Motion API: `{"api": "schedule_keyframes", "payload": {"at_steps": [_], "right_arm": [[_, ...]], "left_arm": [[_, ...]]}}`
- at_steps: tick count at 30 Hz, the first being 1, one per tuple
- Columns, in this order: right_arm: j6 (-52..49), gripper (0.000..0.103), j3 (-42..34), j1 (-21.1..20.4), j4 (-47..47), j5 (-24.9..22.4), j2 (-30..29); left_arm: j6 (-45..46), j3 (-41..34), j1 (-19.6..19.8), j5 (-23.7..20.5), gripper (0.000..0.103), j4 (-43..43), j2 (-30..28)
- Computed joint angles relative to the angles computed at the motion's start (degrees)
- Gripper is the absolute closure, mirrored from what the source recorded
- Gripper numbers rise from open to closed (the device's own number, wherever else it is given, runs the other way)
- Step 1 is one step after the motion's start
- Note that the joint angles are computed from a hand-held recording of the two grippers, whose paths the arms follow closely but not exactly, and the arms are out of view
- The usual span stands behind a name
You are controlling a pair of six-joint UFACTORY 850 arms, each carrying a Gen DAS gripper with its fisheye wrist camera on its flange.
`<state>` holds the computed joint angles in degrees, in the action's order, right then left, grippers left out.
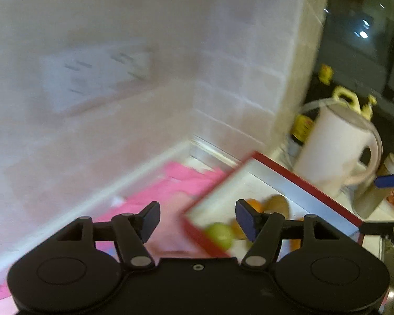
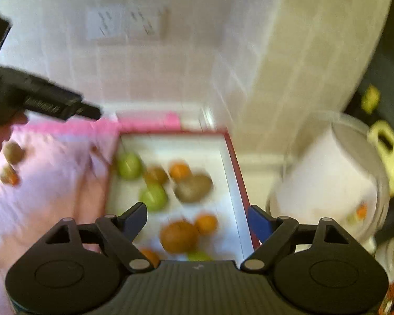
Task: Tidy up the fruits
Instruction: 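Grasp a brown kiwi with the left tool while the right tool grasps a small tangerine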
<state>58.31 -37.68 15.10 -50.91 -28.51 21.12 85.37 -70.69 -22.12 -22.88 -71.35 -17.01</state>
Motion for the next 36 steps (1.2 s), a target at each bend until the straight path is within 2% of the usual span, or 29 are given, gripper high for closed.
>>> {"api": "schedule_keyframes", "payload": {"at_steps": [2, 5, 9, 14, 18, 21, 25, 30, 32, 36], "right_arm": [[5.30, 0.009, -1.45, 2.59, -5.61, 0.55, -0.65], [11.89, 0.007, -3.89, 5.83, -12.17, 1.89, -2.62], [14.71, 0.007, -7.32, 7.52, -14.53, 7.92, -6.23], [16.81, 0.007, -12.06, 10.99, -15.25, 10.06, -12.96], [13.90, 0.007, -14.90, 13.66, -11.56, 10.17, -16.45], [12.19, 0.007, -16.17, 14.37, -9.93, 10.41, -18.76], [9.92, 0.007, -16.20, 14.87, -6.69, 12.06, -20.42], [7.96, 0.007, -15.57, 15.64, -3.03, 11.61, -21.79], [13.04, 0.007, -14.71, 15.92, -5.32, 11.38, -21.89], [16.53, 0.007, -12.98, 15.59, -6.35, 11.79, -21.64]], "left_arm": [[1.03, 1.69, 3.34, -0.35, 0.025, -1.82, 3.15], [0.45, 3.67, 9.32, -1.40, 0.025, -2.68, 7.41], [-0.30, 5.87, 16.01, -0.83, 0.025, -1.92, 10.91], [-6.25, 7.45, 22.79, -3.32, 0.025, 3.12, 10.95], [-8.59, 8.81, 25.84, -5.46, 0.025, 4.41, 9.21], [-9.51, 9.17, 27.04, -8.69, 0.025, 4.95, 7.18], [-11.17, 9.41, 26.75, -10.35, 0.025, 7.57, 4.58], [-13.03, 8.43, 25.42, -12.30, 0.025, 11.60, 0.64], [-14.20, 7.66, 24.85, -13.32, 0.027, 13.48, -1.02], [-16.37, 6.29, 23.19, -13.07, 0.030, 15.73, -3.80]]}}
